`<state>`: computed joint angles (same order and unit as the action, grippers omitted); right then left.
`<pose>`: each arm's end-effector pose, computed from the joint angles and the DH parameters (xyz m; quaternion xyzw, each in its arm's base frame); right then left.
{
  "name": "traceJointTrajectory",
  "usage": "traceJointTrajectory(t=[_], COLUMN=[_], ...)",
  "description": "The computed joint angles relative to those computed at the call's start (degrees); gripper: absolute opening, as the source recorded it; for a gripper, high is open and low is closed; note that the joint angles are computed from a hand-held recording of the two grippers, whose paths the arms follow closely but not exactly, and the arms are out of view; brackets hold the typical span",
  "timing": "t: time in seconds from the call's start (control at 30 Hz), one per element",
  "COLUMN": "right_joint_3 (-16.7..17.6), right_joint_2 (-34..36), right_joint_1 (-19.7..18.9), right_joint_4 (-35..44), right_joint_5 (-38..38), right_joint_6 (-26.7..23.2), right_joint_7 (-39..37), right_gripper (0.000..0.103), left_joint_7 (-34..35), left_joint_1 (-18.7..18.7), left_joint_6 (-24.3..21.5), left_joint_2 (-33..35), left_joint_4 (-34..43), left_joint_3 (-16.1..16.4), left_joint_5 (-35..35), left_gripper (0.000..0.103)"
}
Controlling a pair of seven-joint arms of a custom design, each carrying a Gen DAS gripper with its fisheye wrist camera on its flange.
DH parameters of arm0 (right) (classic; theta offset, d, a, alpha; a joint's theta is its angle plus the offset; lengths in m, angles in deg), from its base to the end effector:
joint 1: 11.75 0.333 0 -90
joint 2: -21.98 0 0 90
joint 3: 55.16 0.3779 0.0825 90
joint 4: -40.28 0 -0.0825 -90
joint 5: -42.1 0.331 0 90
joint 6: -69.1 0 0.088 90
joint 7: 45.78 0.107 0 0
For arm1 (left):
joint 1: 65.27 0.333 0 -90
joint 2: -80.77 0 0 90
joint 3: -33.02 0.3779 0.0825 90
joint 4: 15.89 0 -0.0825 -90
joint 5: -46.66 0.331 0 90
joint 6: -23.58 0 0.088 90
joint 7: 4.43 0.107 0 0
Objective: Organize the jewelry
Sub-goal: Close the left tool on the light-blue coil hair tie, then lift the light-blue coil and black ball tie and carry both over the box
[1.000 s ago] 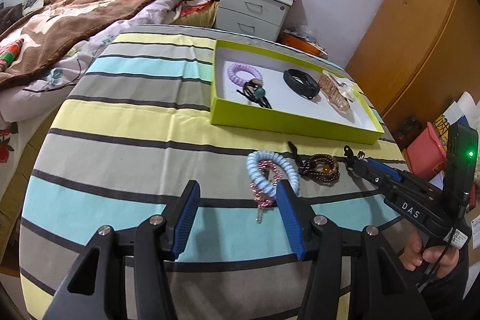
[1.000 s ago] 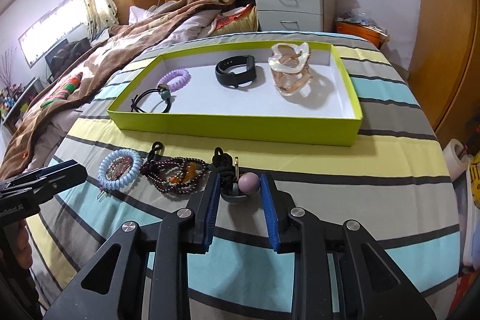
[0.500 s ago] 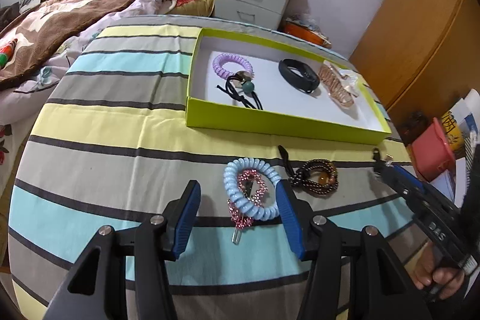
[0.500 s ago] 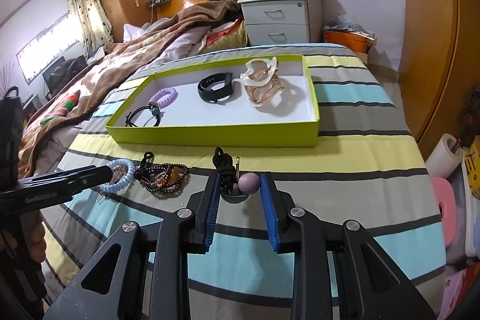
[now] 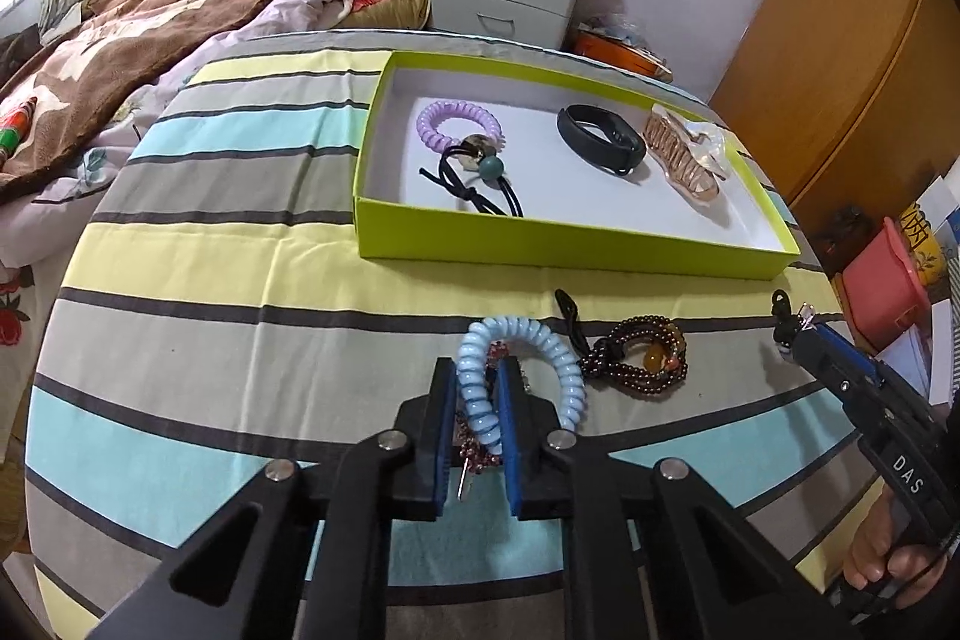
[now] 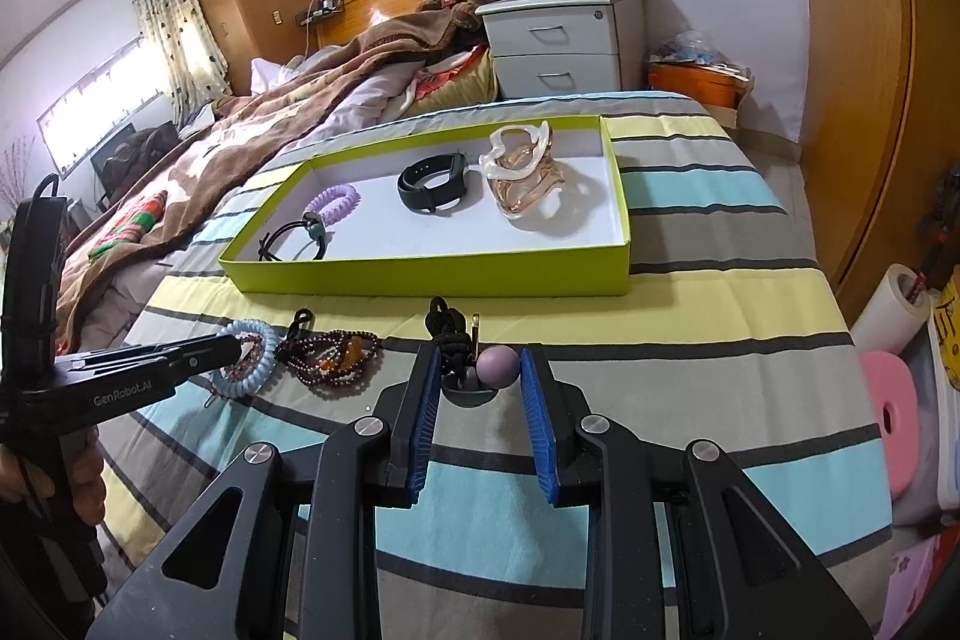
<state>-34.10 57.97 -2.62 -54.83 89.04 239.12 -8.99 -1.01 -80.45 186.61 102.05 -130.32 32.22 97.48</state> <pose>0.6666 0.2580 0.4014 -0.7963 0.4493 -0.0868 0.3957 0.5827 -0.2085 0.4078 -0.8038 0.5110 -0.2366 0.1918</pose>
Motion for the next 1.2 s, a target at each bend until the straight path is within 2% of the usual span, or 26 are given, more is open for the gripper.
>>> traceJointTrajectory(t=[0.17,0.33,0.77,1.2], right_joint_3=[-0.08,0.18,2.24,3.95], right_joint_2=[-0.02,0.13,-1.13,-2.49], right_joint_1=[0.05,-0.09,-1.2,-1.61], right_joint_4=[-0.03,0.22,-1.18,-0.9], right_joint_5=[-0.19,-0.17,0.98,2.1], right_joint_6=[0.02,0.73,3.22,5.09], right_joint_7=[0.16,0.07,-1.36,-2.88], right_gripper=[0.028,0.028,0.028,0.028], left_joint_7=[-1.01,-4.8,-10.51,-12.04], left_joint_1=[-0.39,-1.4,-0.36,1.32], left_joint_6=[-0.07,0.0,-1.63,-2.94], left_joint_2=[-0.21,-0.91,-2.91,-5.13], left_joint_4=[-0.06,-0.1,0.12,0.32], left_joint_3=[0.47,1.5,-0.32,-2.11], left_joint_5=[1.17,5.76,13.25,16.6], left_gripper=[0.013,0.01,0.01,0.01])
